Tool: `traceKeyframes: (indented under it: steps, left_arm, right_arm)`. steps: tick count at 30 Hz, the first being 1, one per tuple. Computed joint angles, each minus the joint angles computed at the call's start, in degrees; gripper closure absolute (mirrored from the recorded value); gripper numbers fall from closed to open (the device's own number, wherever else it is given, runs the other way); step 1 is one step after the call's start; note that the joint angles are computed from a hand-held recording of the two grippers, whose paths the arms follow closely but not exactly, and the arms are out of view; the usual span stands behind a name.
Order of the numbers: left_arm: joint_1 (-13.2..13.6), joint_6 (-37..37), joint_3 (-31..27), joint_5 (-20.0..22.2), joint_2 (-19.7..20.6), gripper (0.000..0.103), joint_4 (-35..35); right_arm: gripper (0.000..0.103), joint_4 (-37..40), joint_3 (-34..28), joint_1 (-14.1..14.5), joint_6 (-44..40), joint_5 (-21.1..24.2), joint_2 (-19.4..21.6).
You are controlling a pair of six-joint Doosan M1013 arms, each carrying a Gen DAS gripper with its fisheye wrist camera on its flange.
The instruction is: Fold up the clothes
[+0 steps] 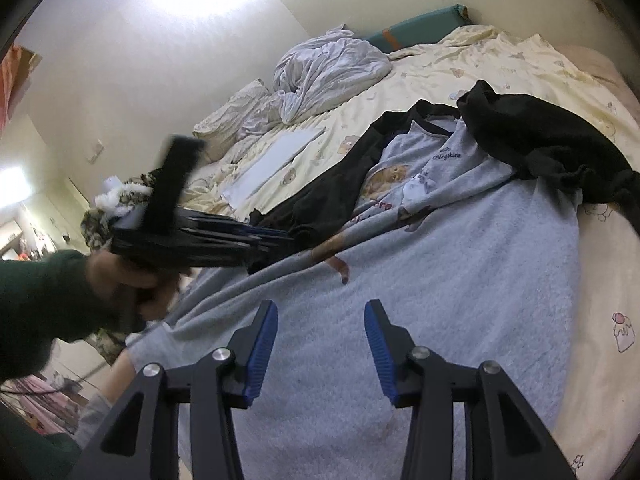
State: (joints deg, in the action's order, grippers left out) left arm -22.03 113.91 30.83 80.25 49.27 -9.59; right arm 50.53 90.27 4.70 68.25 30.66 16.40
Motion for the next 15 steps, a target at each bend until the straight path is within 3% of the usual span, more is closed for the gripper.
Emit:
traceKeyframes:
  steps: [5, 11, 15]
  left_arm:
    - [-0.3, 2.2, -1.3, -1.3, 1.5, 0.080, -0.3]
    - [-0.6, 5.4, 3.4, -7.9, -1.7, 0.078, 0.3]
    - [-0.2, 7.6, 3.4, -6.4, -2.5, 0.074, -2.5]
  right_arm:
    - [0.057, 3.0, -0.5, -1.1, 0.3, 1.5, 0.8]
    - [0.057, 9.1, -0.5, -2.7, 0.0, 3.2, 1.7]
    - [0.057, 12.8, 0.0, -3.8, 1.5, 4.3, 2.2]
